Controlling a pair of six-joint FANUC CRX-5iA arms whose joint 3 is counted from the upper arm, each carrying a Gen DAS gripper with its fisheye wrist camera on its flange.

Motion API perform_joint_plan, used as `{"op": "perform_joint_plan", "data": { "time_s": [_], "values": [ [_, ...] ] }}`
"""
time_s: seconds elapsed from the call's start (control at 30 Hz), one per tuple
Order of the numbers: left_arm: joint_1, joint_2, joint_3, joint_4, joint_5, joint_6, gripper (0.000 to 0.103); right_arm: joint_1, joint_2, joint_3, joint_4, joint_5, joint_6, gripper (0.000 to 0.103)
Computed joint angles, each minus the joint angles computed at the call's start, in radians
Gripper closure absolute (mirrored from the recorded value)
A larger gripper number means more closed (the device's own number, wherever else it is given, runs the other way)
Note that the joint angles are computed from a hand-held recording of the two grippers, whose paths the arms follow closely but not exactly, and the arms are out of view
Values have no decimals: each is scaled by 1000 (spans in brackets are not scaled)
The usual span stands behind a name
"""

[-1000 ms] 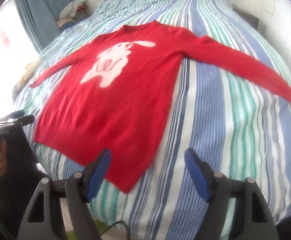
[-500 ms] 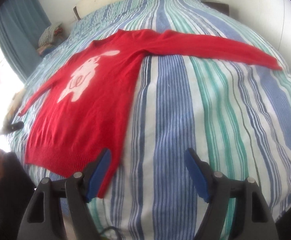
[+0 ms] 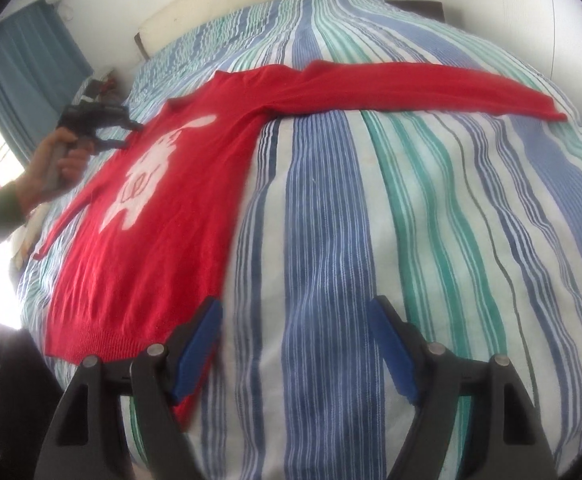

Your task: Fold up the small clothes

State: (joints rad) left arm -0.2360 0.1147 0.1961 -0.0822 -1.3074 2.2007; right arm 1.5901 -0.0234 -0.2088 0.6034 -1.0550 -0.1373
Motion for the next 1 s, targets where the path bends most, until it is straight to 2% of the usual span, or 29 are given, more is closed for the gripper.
{"op": "perform_joint_plan", "data": {
  "time_s": [0.07,0.17,0.27,0.33,0.43,0.5,0.53,0.6,0.7,0.87,0.97,1.0],
  "values": [
    [-1,37,43,-56,-14,18,46,-12,1,-4,-9,15,0,28],
    [-17,88,124,-154,-80,69,47,-20,14,9,-26,10,44,28],
    [-38,98,172,-204,-129,84,48,-23,19,13,-31,8,64,28],
    [-47,50,148,-199,-93,86,49,-24,15,7,-23,15,57,28],
    [-61,-35,84,-158,1,49,41,-21,1,-15,1,33,19,28],
    [-58,-32,65,-85,48,-19,40,-19,-3,-23,6,38,5,28],
    [-59,1,84,-57,51,-46,40,-18,-4,-25,8,40,1,28],
    [-52,43,106,-36,30,-75,40,-16,-9,-31,14,49,-4,28],
    [-18,130,166,-39,-37,-13,45,-17,-13,-35,12,56,-4,28],
    [14,172,220,-50,-41,100,42,-19,-16,-33,-1,54,-2,28],
    [4,181,271,-99,-102,109,44,-22,-8,-21,-7,46,11,28],
    [-3,159,255,-107,-99,113,44,-23,-6,-20,-7,46,13,28]
  ]
}}
